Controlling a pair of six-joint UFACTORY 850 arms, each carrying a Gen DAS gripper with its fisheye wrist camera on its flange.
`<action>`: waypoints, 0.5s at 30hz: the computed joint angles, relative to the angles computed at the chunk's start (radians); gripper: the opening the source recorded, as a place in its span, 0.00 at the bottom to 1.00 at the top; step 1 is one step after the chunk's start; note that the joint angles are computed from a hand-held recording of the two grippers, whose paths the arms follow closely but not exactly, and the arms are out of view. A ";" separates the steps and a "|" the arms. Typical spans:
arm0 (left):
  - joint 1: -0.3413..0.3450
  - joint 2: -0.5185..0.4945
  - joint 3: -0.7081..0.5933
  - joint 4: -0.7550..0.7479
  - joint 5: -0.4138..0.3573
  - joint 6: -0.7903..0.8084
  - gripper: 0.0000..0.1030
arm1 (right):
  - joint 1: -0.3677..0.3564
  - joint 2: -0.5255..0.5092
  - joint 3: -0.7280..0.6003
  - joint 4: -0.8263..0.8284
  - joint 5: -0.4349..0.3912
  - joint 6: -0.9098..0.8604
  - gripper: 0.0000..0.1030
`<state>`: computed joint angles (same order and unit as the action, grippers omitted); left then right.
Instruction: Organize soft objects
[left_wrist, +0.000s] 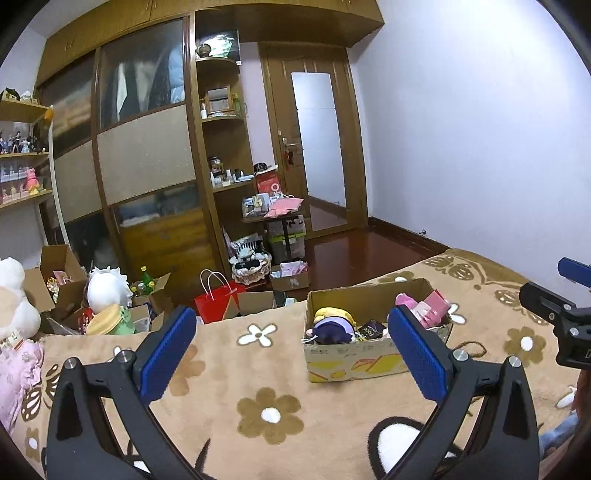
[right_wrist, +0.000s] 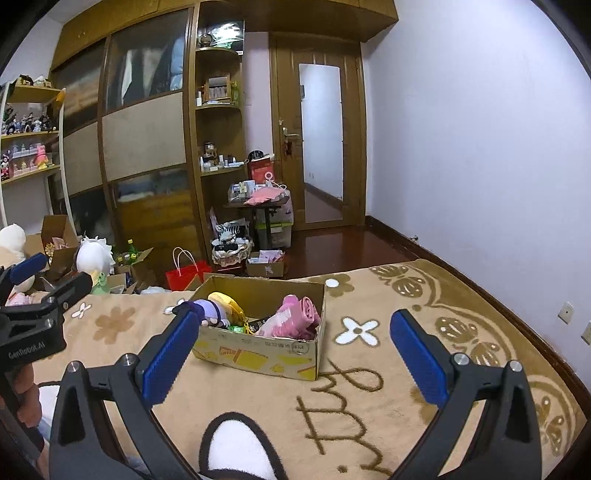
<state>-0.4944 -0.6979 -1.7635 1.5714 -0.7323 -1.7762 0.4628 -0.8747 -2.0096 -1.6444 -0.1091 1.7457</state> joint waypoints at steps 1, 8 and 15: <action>0.000 -0.001 -0.001 -0.001 -0.001 -0.001 1.00 | 0.000 -0.003 -0.003 -0.015 0.002 0.017 1.00; 0.002 -0.023 -0.028 -0.037 -0.013 0.025 1.00 | 0.000 -0.009 -0.008 -0.206 -0.002 0.195 1.00; 0.004 -0.026 -0.025 -0.041 -0.019 0.038 1.00 | 0.000 -0.009 -0.010 -0.086 -0.006 0.091 1.00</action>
